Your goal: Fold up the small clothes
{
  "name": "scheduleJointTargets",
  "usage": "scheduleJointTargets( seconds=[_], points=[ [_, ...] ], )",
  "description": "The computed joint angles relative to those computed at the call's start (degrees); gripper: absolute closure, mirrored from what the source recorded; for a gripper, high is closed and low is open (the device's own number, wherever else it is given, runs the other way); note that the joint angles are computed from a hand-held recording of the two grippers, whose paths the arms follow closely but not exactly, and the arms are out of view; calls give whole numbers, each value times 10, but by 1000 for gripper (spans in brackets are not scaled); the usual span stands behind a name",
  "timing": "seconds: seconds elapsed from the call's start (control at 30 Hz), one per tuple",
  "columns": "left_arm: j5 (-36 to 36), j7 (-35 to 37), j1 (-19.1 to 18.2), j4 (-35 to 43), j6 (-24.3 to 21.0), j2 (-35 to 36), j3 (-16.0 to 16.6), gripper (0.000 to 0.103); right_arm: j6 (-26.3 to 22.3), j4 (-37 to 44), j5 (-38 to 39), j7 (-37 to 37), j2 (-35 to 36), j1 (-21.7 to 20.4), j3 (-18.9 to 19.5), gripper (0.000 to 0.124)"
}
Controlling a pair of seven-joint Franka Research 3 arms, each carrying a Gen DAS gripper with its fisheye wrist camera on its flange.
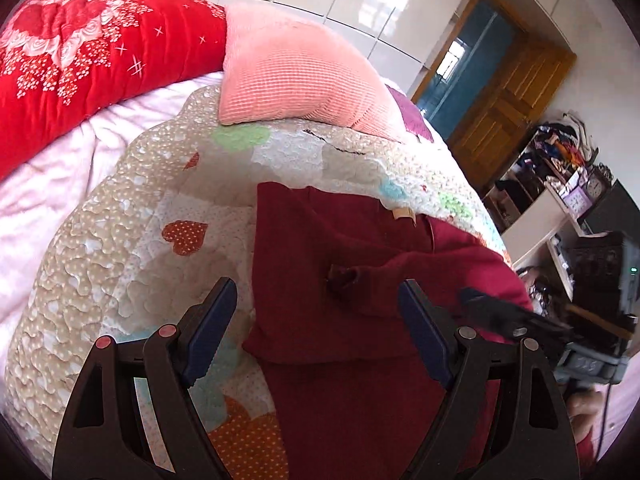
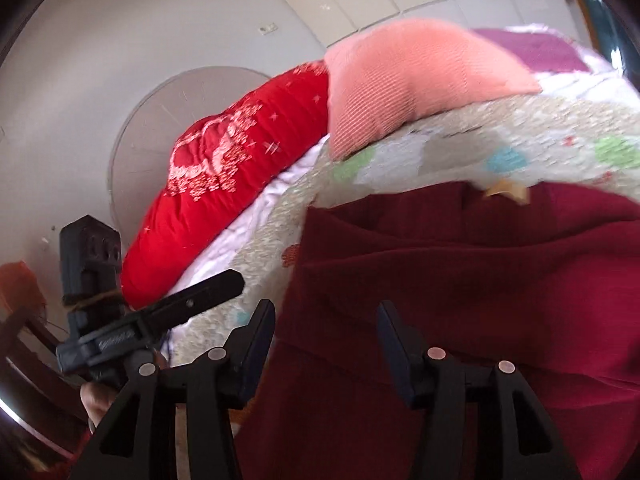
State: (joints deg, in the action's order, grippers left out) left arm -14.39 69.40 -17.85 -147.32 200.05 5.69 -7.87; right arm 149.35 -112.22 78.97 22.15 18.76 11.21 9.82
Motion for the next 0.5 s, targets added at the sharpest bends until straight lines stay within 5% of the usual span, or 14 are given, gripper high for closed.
scheduleJointTargets(
  seconds=[0.2,0.33,0.43,0.47,0.5],
  points=[
    [14,-8,-21,52,-22,47,17,20,49,-77,32,-33,-64,-29,-39,73],
    [-52,59,-153,107,-63,84,127,20,39,-111,48,-34,-88,-52,-63,73],
    [-45,63,-210,136,-87,108,185,20,23,-131,60,-42,-102,-63,-75,73],
    [-34,60,-210,141,-87,113,185,25,25,-135,64,-46,-105,-63,-77,73],
    [-18,54,-193,147,-84,117,169,44,31,-139,67,-48,-107,-62,-78,73]
  ],
)
